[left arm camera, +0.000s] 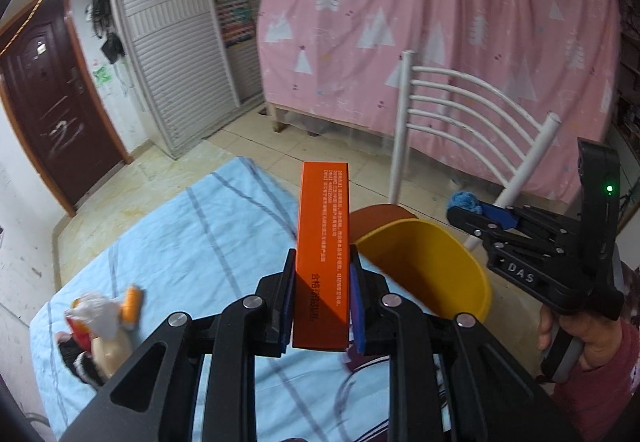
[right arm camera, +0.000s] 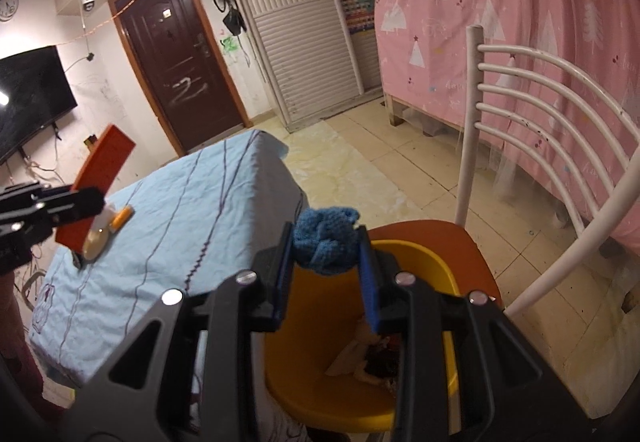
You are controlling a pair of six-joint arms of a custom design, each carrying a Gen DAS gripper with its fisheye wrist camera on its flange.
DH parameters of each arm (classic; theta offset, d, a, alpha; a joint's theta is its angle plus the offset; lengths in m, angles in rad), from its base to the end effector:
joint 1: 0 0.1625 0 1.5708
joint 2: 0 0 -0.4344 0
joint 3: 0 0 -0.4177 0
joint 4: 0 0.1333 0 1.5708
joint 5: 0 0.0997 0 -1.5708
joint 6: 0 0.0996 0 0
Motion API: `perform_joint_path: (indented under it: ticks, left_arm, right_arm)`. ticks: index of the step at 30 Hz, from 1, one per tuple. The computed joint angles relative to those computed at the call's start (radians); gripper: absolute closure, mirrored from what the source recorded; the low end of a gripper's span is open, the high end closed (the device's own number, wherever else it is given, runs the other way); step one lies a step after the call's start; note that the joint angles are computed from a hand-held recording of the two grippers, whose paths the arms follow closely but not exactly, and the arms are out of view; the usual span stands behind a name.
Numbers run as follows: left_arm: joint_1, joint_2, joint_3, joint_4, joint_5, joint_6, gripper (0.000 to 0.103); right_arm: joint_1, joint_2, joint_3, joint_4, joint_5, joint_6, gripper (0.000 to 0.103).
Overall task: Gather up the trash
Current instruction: 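Carry the box and yarn ball to the yellow bucket and open both tools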
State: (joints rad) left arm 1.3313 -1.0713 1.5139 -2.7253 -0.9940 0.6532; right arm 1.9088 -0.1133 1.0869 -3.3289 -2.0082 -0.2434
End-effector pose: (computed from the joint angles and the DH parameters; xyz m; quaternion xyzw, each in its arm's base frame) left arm 0.0125 -0.7396 0.3669 0.2985 0.8534 -0.2722 0.3295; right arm 0.3515 -0.7253 -0.1272 0.1791 -0.8880 0.3822 0.1826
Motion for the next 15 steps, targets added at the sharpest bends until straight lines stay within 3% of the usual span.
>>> perform_joint_path:
  ticks: [6,8,15]
  left_arm:
    - [-0.006,0.036,-0.032,0.079,-0.066,-0.062,0.089]
    - [-0.006,0.050,-0.047,0.106,-0.093,-0.083,0.089]
    - [-0.008,0.102,-0.101,0.192,-0.140,-0.141,0.087]
  right_arm:
    - [-0.022,-0.008,0.011,0.026,0.011,0.034,0.070]
    - [-0.027,-0.013,0.020,0.006,0.007,0.054,0.038]
    - [-0.045,-0.039,0.067,-0.090,-0.009,0.084,0.036]
